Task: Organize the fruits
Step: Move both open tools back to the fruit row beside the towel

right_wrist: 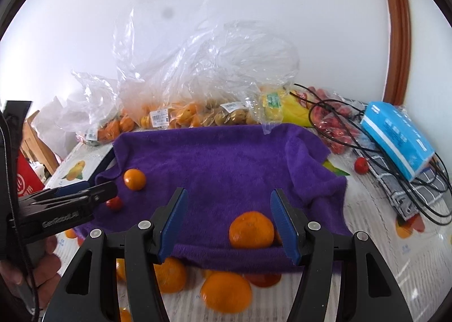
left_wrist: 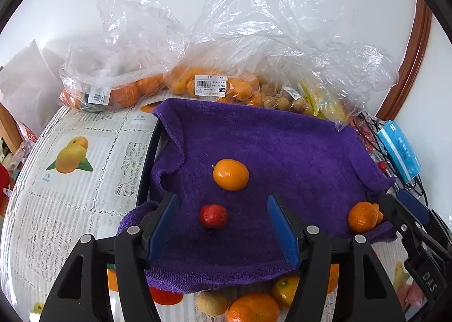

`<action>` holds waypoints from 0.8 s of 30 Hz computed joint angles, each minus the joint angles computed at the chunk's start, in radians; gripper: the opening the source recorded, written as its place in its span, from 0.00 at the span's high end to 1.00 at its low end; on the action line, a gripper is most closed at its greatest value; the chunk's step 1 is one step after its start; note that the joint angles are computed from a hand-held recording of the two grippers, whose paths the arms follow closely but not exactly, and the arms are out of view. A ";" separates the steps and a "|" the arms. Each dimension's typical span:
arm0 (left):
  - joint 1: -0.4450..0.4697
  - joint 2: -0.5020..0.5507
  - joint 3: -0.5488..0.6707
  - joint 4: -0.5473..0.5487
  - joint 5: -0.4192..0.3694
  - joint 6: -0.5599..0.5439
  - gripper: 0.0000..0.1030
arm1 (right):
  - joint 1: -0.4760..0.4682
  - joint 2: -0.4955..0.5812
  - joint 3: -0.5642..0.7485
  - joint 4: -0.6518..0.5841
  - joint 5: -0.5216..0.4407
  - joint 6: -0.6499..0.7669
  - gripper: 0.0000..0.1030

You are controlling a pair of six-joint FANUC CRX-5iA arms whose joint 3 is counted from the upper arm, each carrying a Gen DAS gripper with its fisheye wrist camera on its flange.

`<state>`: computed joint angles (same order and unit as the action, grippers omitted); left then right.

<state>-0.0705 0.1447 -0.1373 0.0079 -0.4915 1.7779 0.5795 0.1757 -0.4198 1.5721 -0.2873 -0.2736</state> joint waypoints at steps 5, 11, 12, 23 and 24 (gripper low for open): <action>-0.006 -0.010 -0.009 -0.004 0.009 0.009 0.38 | 0.064 -0.043 -0.028 -0.131 -0.087 0.097 0.41; -0.035 -0.019 0.013 -0.121 -0.003 0.102 0.38 | 0.103 -0.090 -0.072 -0.211 -0.111 0.153 0.41; -0.033 -0.024 0.006 -0.110 0.006 0.091 0.38 | 0.109 -0.095 -0.077 -0.219 -0.119 0.157 0.41; -0.013 -0.104 -0.109 0.007 0.104 -0.027 0.38 | 0.153 -0.150 -0.144 -0.283 -0.125 0.156 0.41; -0.012 -0.109 -0.116 0.009 0.105 -0.032 0.38 | 0.159 -0.148 -0.142 -0.296 -0.131 0.164 0.41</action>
<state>-0.0820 0.0360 -0.2536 0.0167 -0.3868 1.7458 0.7385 0.0279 -0.5621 1.2765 -0.4185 -0.1092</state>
